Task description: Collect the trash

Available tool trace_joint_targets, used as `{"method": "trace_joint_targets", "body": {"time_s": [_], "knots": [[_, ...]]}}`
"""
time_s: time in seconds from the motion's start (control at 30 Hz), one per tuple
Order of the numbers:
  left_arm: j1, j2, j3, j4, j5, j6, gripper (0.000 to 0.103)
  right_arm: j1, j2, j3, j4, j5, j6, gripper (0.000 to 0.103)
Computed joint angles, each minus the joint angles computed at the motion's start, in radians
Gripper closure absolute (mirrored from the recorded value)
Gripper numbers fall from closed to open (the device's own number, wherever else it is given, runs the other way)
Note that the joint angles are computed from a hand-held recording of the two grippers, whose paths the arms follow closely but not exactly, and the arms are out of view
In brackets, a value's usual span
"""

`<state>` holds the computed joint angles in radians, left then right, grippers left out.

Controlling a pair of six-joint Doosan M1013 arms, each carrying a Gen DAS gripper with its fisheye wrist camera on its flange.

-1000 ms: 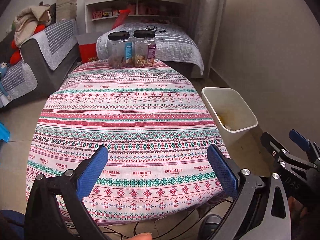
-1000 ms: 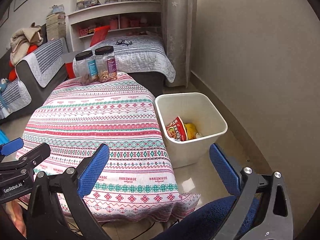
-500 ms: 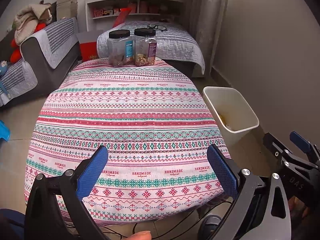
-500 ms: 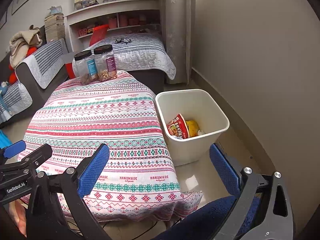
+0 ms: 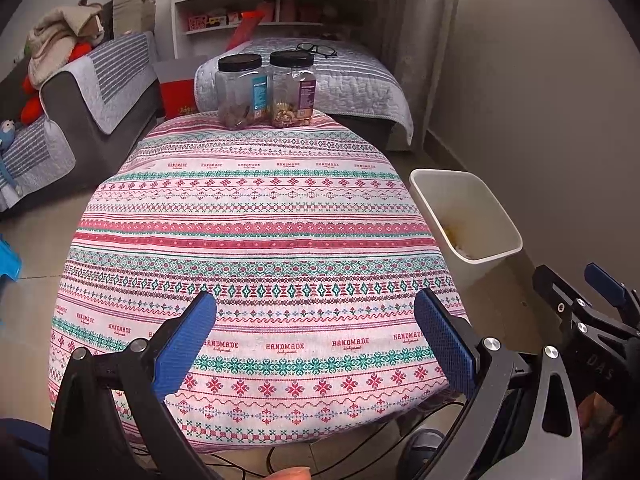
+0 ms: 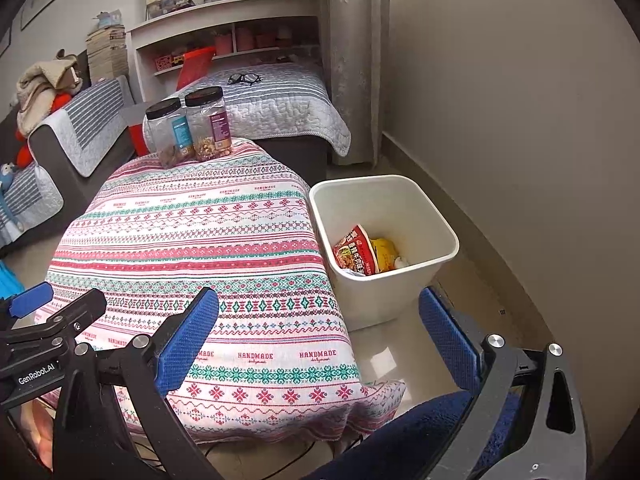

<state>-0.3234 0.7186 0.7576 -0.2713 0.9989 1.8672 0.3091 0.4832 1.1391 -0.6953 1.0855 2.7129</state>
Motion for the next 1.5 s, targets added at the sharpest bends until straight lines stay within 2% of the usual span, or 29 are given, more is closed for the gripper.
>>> {"method": "trace_joint_targets", "body": {"time_s": [0.67,1.1,1.5], "knots": [[0.000,0.008,-0.014,-0.006,0.019,-0.007,0.007,-0.003,0.006,-0.005,-0.010,0.013,-0.007,0.007],[-0.003,-0.010,0.017,0.002,-0.020,0.003,0.007,0.000,0.012,-0.011,-0.016,0.022,-0.001,0.007],[0.004,0.007,-0.016,0.003,0.018,-0.030,0.007,0.009,0.028,-0.033,-0.035,0.062,-0.011,0.007]]}}
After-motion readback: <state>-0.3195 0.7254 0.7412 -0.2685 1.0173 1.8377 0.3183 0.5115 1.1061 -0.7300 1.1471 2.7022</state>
